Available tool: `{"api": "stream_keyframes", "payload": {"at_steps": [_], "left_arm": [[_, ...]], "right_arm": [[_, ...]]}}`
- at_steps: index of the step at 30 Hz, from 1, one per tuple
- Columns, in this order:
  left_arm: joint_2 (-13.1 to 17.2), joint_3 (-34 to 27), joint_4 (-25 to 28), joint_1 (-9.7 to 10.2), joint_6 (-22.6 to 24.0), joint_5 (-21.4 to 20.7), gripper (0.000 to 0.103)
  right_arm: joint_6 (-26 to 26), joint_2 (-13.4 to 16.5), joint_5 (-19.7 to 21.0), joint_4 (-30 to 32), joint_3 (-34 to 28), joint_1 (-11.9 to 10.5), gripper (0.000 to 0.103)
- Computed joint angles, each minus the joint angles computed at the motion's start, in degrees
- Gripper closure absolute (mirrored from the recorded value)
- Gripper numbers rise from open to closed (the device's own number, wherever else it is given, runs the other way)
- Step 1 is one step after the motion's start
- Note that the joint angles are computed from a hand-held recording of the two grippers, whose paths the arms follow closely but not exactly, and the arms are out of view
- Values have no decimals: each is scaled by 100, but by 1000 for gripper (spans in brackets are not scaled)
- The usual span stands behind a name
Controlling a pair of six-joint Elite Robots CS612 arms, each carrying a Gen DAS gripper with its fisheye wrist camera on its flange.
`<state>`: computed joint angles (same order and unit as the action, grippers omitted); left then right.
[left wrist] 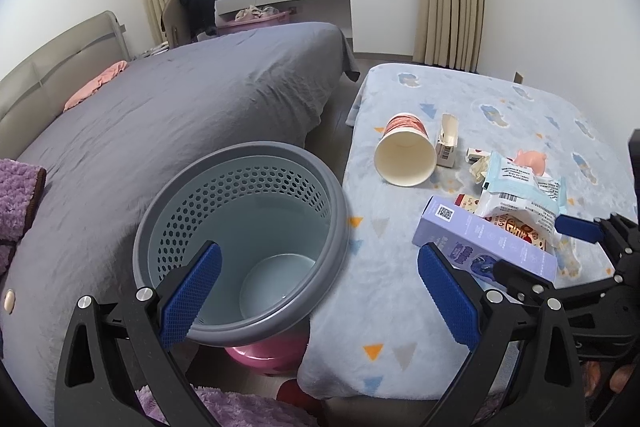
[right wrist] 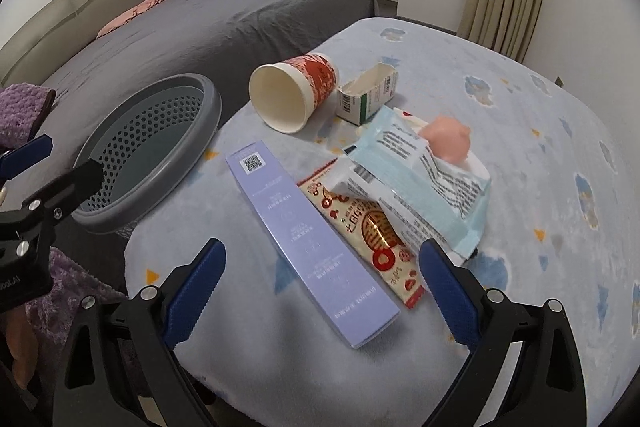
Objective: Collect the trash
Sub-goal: 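Reach the right tool to the lavender box and close on it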
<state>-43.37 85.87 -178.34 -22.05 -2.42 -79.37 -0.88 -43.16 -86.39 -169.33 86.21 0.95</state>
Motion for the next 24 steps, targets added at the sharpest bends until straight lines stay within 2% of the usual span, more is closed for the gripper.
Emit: {"api": "stream_keyframes", "payload": {"at_steps": [14, 16, 17, 18, 21, 24], "left_arm": [[-15, -4, 44, 38, -64, -89, 6], [-17, -2, 48, 37, -71, -86, 6], [-19, 0, 46, 36, -78, -80, 6], [-20, 1, 45, 38, -83, -79, 6], [-17, -1, 44, 42, -97, -75, 6], [-16, -3, 41, 45, -96, -78, 6]], "right_arm": [[-420, 235, -159, 476, -392, 88, 10], [-431, 251, -156, 546, -424, 93, 22], [-443, 266, -187, 626, -464, 99, 33], [-447, 276, -204, 712, -490, 104, 40], [-420, 270, -122, 752, -479, 96, 43], [-291, 219, 131, 780, -417, 64, 48]]}}
